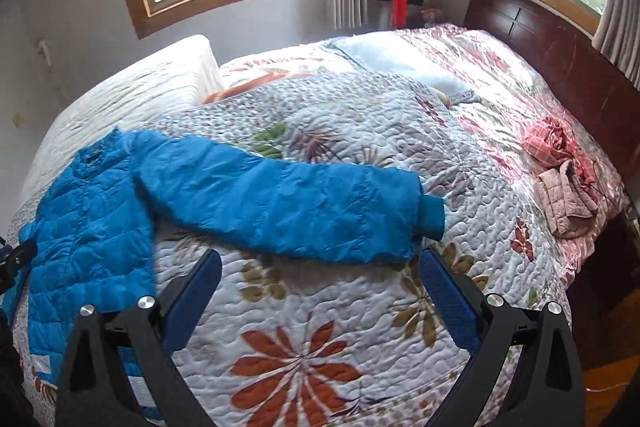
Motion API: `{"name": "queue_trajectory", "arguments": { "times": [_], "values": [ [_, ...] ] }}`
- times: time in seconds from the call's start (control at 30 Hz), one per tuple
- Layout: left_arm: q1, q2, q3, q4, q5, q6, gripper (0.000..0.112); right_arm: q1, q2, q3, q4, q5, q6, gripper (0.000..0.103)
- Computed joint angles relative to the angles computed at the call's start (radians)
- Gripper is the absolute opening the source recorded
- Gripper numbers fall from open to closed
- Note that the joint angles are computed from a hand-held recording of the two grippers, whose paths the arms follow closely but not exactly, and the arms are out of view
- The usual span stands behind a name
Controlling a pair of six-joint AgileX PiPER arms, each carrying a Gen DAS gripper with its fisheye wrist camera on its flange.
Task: Fold large clothes
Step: 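Move the right tool to the jacket sleeve cuff and grasp it, then carry the sleeve cuff with the right tool across the jacket body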
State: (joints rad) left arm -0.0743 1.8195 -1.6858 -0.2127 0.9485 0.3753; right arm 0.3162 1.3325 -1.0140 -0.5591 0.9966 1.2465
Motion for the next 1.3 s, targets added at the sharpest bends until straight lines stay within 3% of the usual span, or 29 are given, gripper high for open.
{"name": "queue_trajectory", "arguments": {
  "times": [0.17, 0.3, 0.47, 0.57, 0.63, 0.73, 0.8, 0.87, 1.1, 1.3],
  "values": [
    [-0.184, 0.169, -0.133, 0.124, -0.004, -0.193, 0.1, -0.327, 0.089, 0.093, 0.193, -0.226, -0.297, 0.098],
    [-0.298, 0.293, -0.243, 0.201, 0.015, -0.271, 0.1, -0.49, 0.17, 0.119, 0.345, -0.338, -0.51, 0.097],
    [-0.349, 0.416, -0.368, 0.218, 0.075, -0.319, 0.1, -0.633, 0.263, 0.131, 0.556, -0.438, -0.753, 0.096],
    [-0.358, 0.469, -0.415, 0.233, 0.089, -0.338, 0.1, -0.718, 0.323, 0.13, 0.796, -0.469, -0.992, 0.087],
    [-0.354, 0.504, -0.453, 0.233, 0.11, -0.346, 0.099, -0.748, 0.354, 0.128, 0.939, -0.481, -1.133, 0.075],
    [-0.343, 0.55, -0.509, 0.237, 0.141, -0.35, 0.099, -0.754, 0.342, 0.14, 1.032, -0.503, -1.215, 0.055],
    [-0.331, 0.579, -0.552, 0.231, 0.167, -0.347, 0.099, -0.749, 0.318, 0.142, 1.072, -0.498, -1.232, 0.039],
    [-0.316, 0.599, -0.587, 0.219, 0.188, -0.34, 0.098, -0.726, 0.279, 0.141, 1.058, -0.494, -1.203, 0.033],
    [-0.244, 0.545, -0.552, 0.151, 0.183, -0.257, 0.098, -0.507, 0.203, 0.014, 0.841, -0.473, -0.933, 0.031],
    [-0.158, 0.488, -0.5, 0.104, 0.171, -0.186, 0.098, -0.303, 0.345, -0.234, 0.638, -0.386, -0.751, 0.031]
  ]
}}
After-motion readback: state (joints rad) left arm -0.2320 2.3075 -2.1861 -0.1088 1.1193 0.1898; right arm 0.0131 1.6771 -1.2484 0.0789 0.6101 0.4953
